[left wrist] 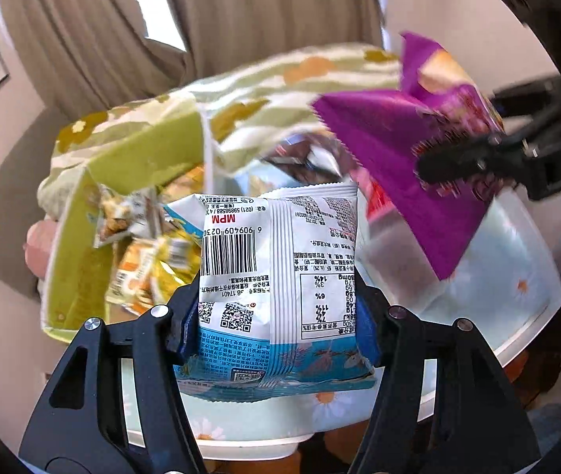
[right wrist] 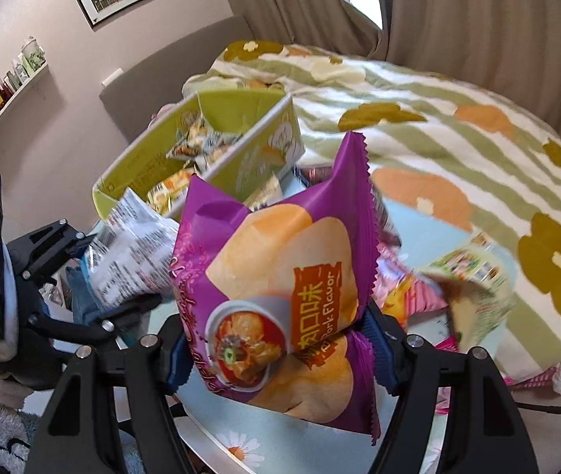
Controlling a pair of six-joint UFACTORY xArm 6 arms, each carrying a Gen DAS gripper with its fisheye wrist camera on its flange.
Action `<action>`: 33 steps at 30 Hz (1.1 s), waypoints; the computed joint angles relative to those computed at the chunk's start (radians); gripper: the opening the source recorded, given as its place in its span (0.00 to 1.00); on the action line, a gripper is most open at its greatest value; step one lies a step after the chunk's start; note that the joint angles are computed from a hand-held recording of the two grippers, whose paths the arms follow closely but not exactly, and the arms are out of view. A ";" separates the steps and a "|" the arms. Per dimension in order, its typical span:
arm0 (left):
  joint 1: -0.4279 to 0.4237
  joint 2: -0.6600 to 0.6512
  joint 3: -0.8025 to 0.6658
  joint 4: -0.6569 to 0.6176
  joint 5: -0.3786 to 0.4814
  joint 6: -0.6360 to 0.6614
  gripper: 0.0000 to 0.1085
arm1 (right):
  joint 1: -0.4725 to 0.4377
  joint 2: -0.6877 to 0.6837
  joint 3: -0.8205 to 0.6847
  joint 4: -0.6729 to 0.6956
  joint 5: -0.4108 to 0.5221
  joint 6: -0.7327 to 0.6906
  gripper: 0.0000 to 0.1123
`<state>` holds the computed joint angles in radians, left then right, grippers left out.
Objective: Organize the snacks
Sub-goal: 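Grasp the blue-white bag with the left tool while the right tool carries the purple bag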
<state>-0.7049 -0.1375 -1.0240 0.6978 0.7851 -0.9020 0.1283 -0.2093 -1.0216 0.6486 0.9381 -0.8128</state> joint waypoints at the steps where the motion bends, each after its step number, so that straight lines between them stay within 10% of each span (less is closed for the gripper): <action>1: 0.015 -0.024 0.004 0.004 0.004 -0.002 0.53 | 0.006 -0.008 -0.011 -0.008 -0.002 0.017 0.60; 13: 0.303 -0.187 0.054 -0.045 -0.066 0.156 0.53 | 0.182 0.067 -0.212 -0.069 -0.070 0.218 0.60; 28: 0.608 0.011 -0.038 -0.500 -0.138 0.724 0.54 | 0.383 0.465 -0.642 -0.296 -0.052 0.731 0.60; 33: 0.629 0.062 -0.053 -0.606 -0.188 0.852 0.94 | 0.395 0.549 -0.736 -0.361 -0.020 0.891 0.60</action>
